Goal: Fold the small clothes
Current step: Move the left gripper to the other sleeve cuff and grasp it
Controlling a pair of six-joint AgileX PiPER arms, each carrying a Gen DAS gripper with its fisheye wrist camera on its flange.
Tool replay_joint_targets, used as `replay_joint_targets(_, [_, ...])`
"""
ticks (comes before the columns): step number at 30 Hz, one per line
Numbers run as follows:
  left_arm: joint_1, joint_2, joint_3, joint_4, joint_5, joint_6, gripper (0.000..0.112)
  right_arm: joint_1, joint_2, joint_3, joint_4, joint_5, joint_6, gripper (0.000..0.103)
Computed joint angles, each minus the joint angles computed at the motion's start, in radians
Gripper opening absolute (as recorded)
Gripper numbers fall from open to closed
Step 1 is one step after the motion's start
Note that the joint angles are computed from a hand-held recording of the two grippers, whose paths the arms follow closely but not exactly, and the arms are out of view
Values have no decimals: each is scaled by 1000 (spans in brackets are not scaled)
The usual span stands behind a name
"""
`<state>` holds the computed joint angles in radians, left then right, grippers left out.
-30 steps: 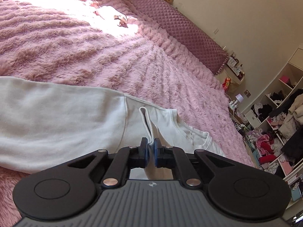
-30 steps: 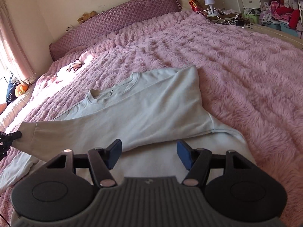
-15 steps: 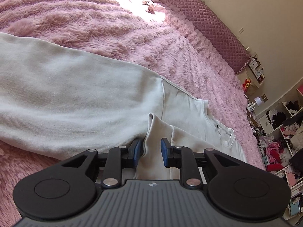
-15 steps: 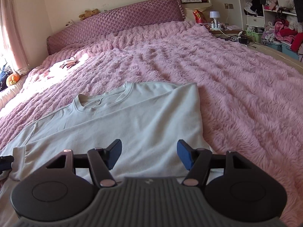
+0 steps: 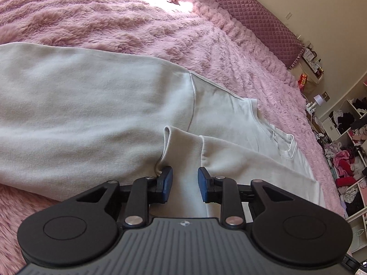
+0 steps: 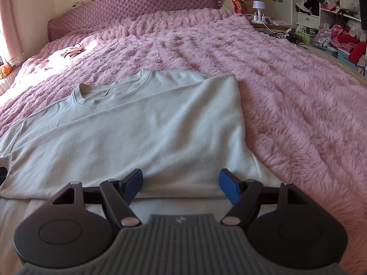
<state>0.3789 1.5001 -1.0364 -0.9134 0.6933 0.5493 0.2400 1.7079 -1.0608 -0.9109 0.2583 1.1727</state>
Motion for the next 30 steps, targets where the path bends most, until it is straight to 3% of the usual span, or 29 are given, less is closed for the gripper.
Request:
replay_joint_targets(3, [24, -20, -31, 40, 59, -52, 35, 30, -35, -1, 21, -6, 2, 69])
replay_joint_targets(5, [57, -40, -54, 68, 113, -85, 44, 81, -56, -12, -7, 12, 23, 69])
replay_joint_targets(10, [200, -131, -76, 88, 222, -25, 77, 247, -69, -92, 101, 39, -95, 69])
replay_joint_targets(12, [292, -157, -95, 94, 278, 8, 79, 307, -47, -135, 180, 41, -152, 69])
replay_joint_targets(17, [597, -149, -165, 82, 431, 92, 79, 480, 76, -281, 197, 81, -141, 69])
replay_joint_targets(23, [894, -69, -204, 71, 487, 129, 79, 604, 264, -531, 319, 149, -259, 69])
replay_joint_targets(30, [994, 75, -249, 63, 440, 119, 78, 658, 414, -770, 426, 252, -366, 69])
